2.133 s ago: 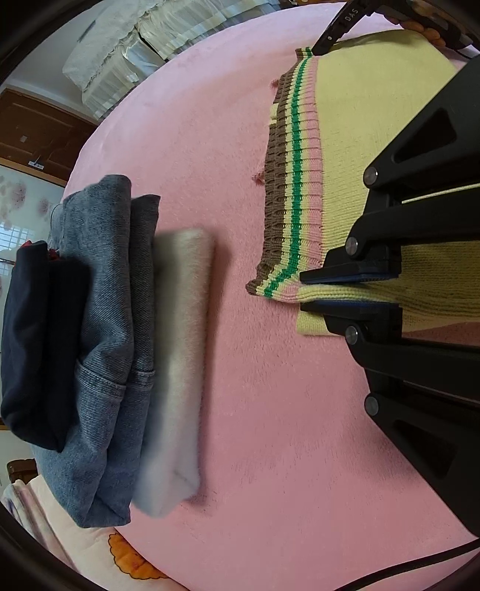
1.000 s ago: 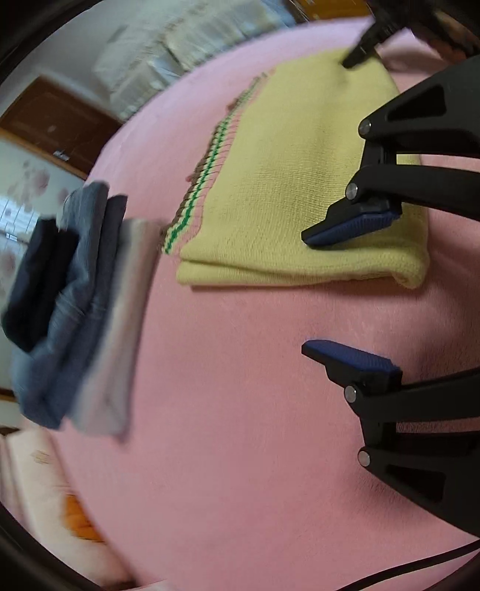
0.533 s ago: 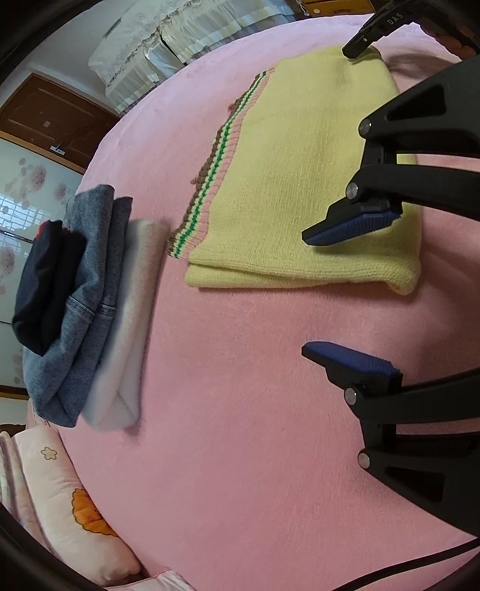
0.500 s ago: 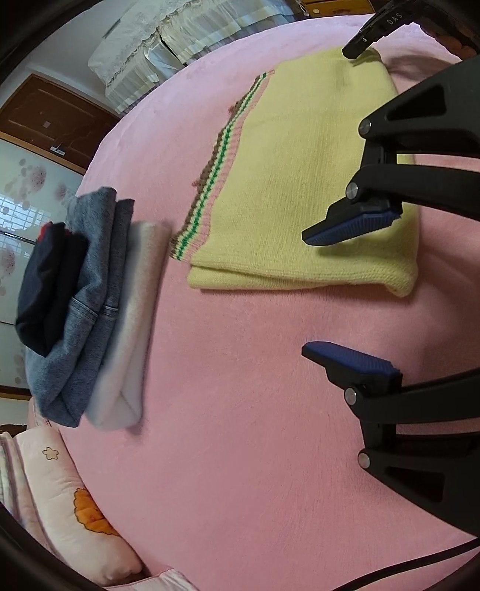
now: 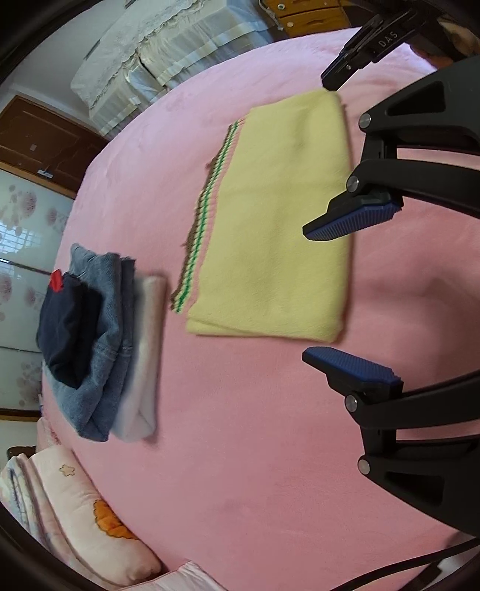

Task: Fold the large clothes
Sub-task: 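Release the folded cardigan and withdraw both tools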

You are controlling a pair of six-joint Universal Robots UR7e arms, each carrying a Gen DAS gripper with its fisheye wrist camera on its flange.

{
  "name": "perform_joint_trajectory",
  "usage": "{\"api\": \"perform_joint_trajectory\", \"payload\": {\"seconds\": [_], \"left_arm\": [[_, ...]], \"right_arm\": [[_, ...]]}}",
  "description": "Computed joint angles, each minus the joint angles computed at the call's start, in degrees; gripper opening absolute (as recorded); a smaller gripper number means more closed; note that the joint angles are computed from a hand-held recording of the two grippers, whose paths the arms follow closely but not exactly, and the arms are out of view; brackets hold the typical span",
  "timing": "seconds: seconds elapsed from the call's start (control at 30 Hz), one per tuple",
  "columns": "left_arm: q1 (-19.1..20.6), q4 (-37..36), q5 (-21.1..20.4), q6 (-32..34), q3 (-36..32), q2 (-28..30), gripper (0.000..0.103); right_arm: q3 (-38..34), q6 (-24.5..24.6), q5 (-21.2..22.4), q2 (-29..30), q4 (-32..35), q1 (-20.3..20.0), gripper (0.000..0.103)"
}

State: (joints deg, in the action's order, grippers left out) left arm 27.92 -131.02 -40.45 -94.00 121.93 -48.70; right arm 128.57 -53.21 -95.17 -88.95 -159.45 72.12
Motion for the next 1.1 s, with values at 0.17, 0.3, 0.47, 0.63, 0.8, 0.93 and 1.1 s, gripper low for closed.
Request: {"api": "perform_joint_trajectory", "payload": {"seconds": [0.17, 0.3, 0.47, 0.63, 0.8, 0.93, 1.1], "left_arm": [[-2.42, -1.67, -1.62, 0.08, 0.69, -0.21, 0.058], [-3.97, -3.11, -2.93, -0.38, 1.24, -0.36, 0.059], [-5.69, -8.72, -3.93, -0.82, 3.41, -0.11, 0.062], [-7.03, -12.74, -3.59, -2.03, 5.43, 1.41, 0.072], [-5.11, -21.17, -6.03, 0.71, 7.40, 4.69, 0.072], [-2.83, -31.61, -8.39, 3.45, 9.24, 7.77, 0.072], [-0.33, -45.85, -9.83, 6.70, 11.59, 11.58, 0.072]], "right_arm": [[1.97, -1.58, 1.22, -3.70, 1.53, -0.06, 0.026], [3.43, -2.76, 2.50, -6.55, 2.54, 0.21, 0.028], [6.35, -5.01, 5.62, -9.85, -0.32, 0.06, 0.055], [9.84, -7.72, 8.57, -11.67, -5.28, -0.91, 0.056], [12.49, -9.58, 8.41, -9.50, -11.35, -2.05, 0.056], [13.74, -10.42, 6.41, -6.35, -15.76, -2.48, 0.056], [14.15, -10.77, 4.73, -2.87, -19.22, -3.09, 0.056]]}}
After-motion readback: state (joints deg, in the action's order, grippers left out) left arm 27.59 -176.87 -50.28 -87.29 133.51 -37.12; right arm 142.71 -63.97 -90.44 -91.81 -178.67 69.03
